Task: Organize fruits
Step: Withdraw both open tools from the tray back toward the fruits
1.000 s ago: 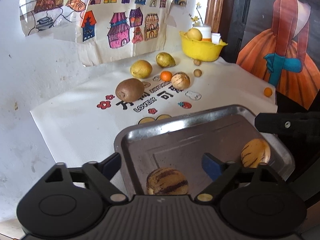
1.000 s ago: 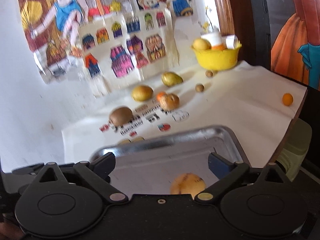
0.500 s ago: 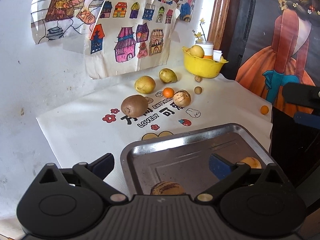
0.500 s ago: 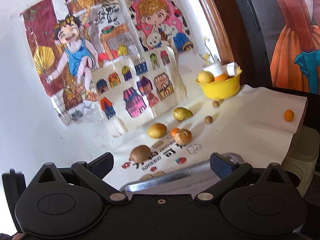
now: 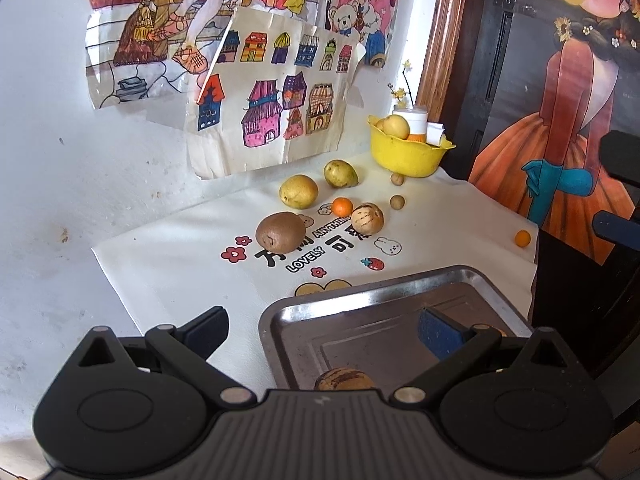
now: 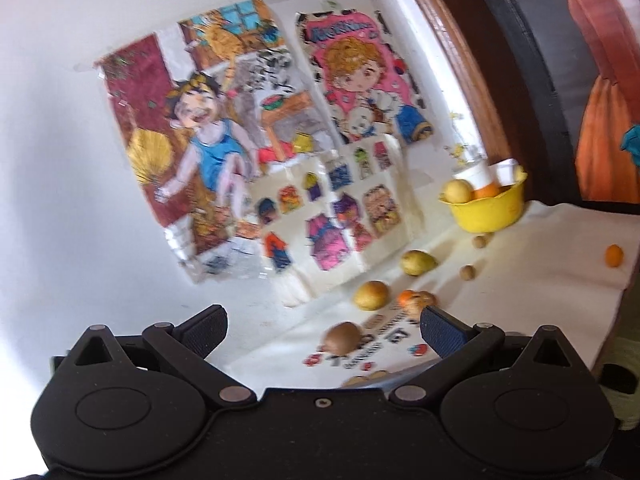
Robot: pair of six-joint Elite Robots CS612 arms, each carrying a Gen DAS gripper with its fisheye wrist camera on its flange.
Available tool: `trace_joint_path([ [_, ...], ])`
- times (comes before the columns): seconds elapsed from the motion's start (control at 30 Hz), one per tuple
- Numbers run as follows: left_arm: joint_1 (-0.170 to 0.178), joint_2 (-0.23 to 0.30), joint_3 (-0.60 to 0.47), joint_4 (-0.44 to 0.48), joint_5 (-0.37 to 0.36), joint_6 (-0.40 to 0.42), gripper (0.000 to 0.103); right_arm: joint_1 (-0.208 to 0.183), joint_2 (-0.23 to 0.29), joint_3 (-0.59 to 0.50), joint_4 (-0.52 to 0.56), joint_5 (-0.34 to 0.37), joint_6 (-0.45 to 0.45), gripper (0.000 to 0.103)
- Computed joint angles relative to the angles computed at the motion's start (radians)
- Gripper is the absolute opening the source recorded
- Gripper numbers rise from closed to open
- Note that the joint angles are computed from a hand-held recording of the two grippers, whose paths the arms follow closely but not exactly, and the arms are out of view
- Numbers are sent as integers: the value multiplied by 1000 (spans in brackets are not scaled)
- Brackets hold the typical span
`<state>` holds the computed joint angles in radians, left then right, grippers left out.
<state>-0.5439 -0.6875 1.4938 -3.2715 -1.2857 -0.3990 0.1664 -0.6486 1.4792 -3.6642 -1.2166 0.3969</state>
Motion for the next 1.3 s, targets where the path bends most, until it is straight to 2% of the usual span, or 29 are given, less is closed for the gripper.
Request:
trace_joint_path([
  [0.03, 0, -3, 4, -6, 2, 0, 102, -3, 0, 1, -12, 27, 9, 103],
  [0.13, -2, -9, 13, -19, 8, 2, 102, -2, -5, 8, -30, 36, 32, 103],
  [0.23, -3, -14, 23, -37, 9, 5, 102, -6, -16, 15, 1, 70, 61, 103],
  [0.33, -5, -18, 29, -44, 15, 7, 102, 0, -26, 25, 12, 56, 31, 103],
  [0.47, -5, -20, 30, -48, 28, 13, 102, 16, -44, 33, 72, -13, -28, 103],
  [0.53, -4, -18, 26, -45, 34, 13, 102, 19, -46, 29, 109, -31, -29, 103],
  [0.9, 14, 14, -41, 33, 44, 16, 102, 15, -15, -26, 184, -37, -42, 103],
  [1.1, 29, 43, -93, 73, 38, 18, 102, 13, 17, -90, 254, -51, -55, 103],
  [1.3, 44, 77, -160, 114, 39, 28, 102, 12, 50, -157, 311, -36, -85, 103],
])
